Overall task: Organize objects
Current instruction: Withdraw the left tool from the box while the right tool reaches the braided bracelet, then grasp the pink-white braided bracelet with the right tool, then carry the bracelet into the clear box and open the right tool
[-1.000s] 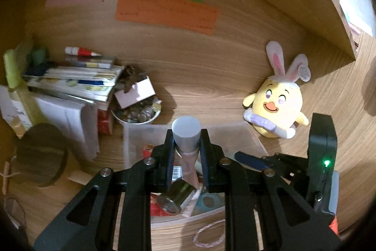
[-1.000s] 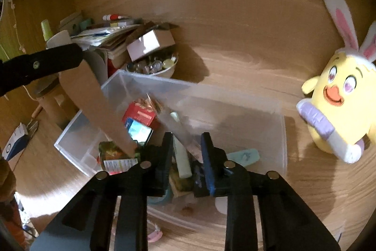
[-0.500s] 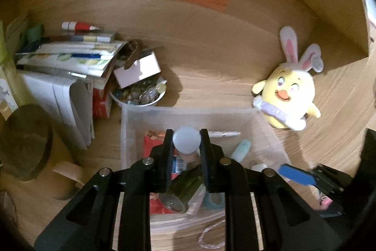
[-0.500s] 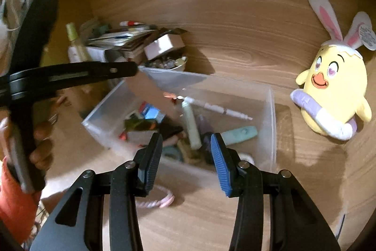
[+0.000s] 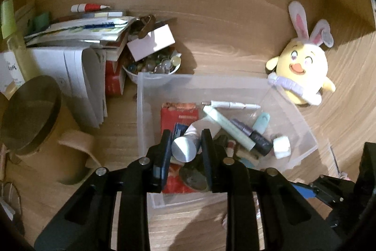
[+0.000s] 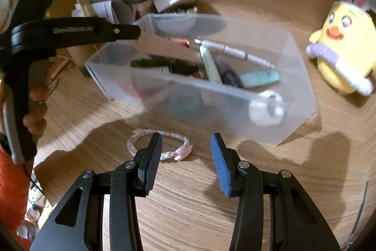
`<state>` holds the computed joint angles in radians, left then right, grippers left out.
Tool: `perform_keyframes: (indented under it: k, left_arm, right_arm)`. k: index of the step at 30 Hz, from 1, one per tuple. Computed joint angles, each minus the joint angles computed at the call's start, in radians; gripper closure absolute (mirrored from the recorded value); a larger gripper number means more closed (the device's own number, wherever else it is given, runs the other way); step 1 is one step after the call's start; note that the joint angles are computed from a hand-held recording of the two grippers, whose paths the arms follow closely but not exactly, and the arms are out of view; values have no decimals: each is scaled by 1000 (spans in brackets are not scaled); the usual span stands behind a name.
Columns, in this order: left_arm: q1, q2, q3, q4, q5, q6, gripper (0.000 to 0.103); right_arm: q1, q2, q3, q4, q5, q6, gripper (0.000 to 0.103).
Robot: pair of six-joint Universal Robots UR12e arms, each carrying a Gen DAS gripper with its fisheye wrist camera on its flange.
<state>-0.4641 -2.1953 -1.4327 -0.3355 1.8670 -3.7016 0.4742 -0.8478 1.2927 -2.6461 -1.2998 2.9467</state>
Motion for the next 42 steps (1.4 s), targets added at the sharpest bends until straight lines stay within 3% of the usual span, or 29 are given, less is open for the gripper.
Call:
perform_keyframes:
  k: [6, 11, 13, 22, 32, 42]
  left_arm:
    - [-16, -2, 4, -42, 46, 43, 77]
    - [-33, -5, 6, -40, 97, 83, 60]
    - [-38, -4, 4, -33, 104, 93, 59]
    - [-58, 12, -18, 14, 131, 110, 43]
    - [-77, 37, -55, 79, 188, 97, 15]
    - [-91, 43, -74, 84, 218, 84, 12]
  right_arm:
    - [5, 24, -29, 60, -6, 9, 64]
    - [13, 23, -20, 40, -24, -19, 89]
    - [16, 20, -14, 29, -32, -28, 91]
    - [8, -8, 20, -65, -12, -11, 91]
    - [-4, -32, 27, -190, -3, 40, 91]
    - [-9, 17, -64, -205, -53, 146, 91]
